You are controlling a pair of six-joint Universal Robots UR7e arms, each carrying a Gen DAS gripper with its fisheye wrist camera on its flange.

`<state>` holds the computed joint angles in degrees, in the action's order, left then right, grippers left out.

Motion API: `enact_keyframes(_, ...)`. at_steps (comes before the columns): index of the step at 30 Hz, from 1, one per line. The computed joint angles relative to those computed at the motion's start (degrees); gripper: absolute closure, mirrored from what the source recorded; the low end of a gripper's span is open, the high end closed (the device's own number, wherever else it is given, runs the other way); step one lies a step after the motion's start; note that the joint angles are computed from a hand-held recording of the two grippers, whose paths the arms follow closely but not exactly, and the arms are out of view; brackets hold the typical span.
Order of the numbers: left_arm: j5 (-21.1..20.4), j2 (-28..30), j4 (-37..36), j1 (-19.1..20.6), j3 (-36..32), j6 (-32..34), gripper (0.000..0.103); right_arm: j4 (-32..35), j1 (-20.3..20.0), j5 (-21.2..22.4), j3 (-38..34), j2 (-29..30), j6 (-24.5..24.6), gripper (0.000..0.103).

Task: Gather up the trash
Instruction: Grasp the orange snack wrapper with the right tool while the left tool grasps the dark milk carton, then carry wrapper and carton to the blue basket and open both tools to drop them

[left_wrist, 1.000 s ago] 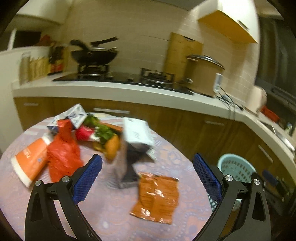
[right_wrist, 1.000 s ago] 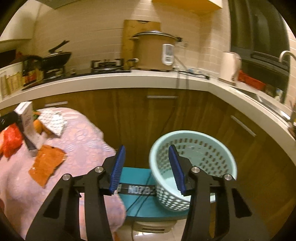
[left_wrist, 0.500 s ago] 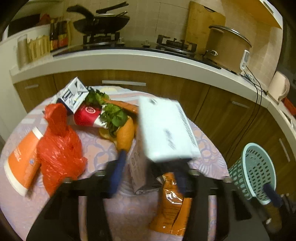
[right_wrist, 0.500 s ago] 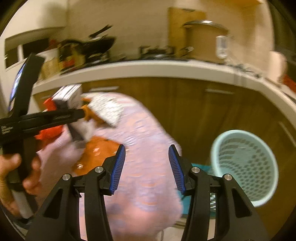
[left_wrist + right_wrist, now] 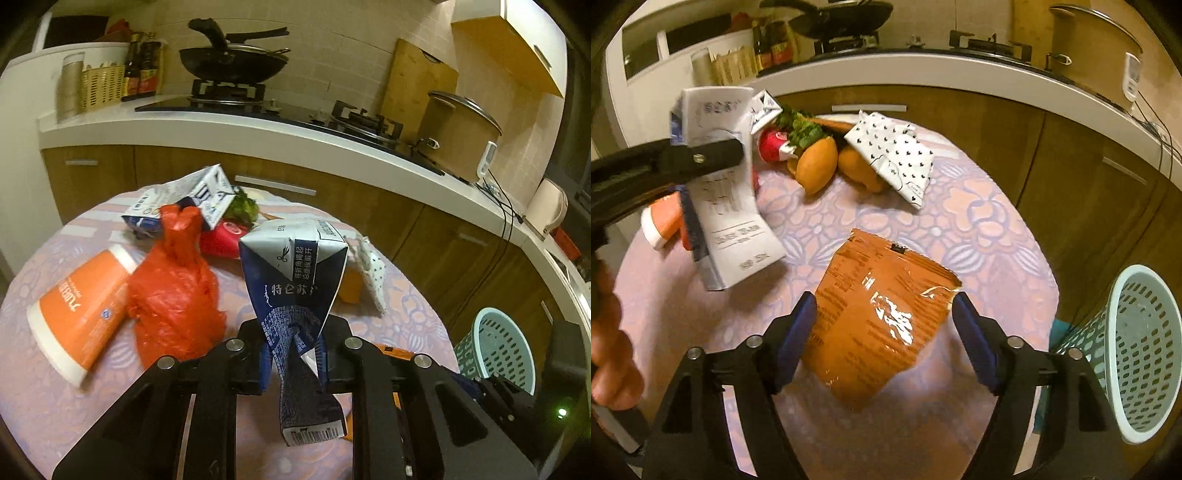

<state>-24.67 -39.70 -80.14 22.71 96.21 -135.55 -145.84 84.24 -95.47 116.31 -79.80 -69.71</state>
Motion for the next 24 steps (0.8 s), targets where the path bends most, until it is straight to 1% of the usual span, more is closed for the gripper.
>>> enact_keyframes(4, 0.07, -0.46, 0.40, -0.58, 0.89, -1.65, 0.086, -3.13, 0.89, -3.26, 0.96, 1.72, -0.12, 0.031)
enact_keyframes(6, 0.10, -0.55, 1.44, -0.88, 0.95, -2.59, 0.086, -4.61, 0.78, -3.54, 1.64, 1.95, -0.44, 0.032)
enact_keyframes(8, 0.32, -0.64, 1.86, -1.16, 1.12, -3.17, 0.086, -4.88, 0.77, -3.45, 2.02, 1.88, -1.21, 0.045)
enact_keyframes(9, 0.30, -0.56, 1.97, -1.25, 1.11, -3.30, 0.086, -5.06, 0.66, -3.12, 2.24, 1.71, -1.79, 0.049)
enact_keyframes(11, 0.27, -0.48, 2.20, -1.29, 1.07, -3.47, 0.086, -6.18, 0.54, -2.52, 3.41, 1.02, -3.69, 0.061)
enact_keyframes(14, 0.24, -0.54, 1.87, -1.33, 1.22, -3.39, 0.086, -9.56, 0.30, -1.77, 5.41, 0.37, -5.81, 0.071)
enact_keyframes(17, -0.05, -0.58, 2.50, -1.54, 1.26, -3.98, 0.086, -10.83, 0.01, -0.83, 6.37, -0.26, -6.96, 0.080)
enact_keyframes(20, -0.25, -0.48, 3.30, -1.76, 0.96, -4.46, 0.086, -10.46, -0.25, 0.11, 6.66, -1.19, -7.09, 0.086)
enact_keyframes(24, -0.11, -0.32, 3.91, -2.18, 0.63, -4.73, 0.086, -8.81, -0.28, 0.84, 6.12, -2.52, -6.68, 0.089)
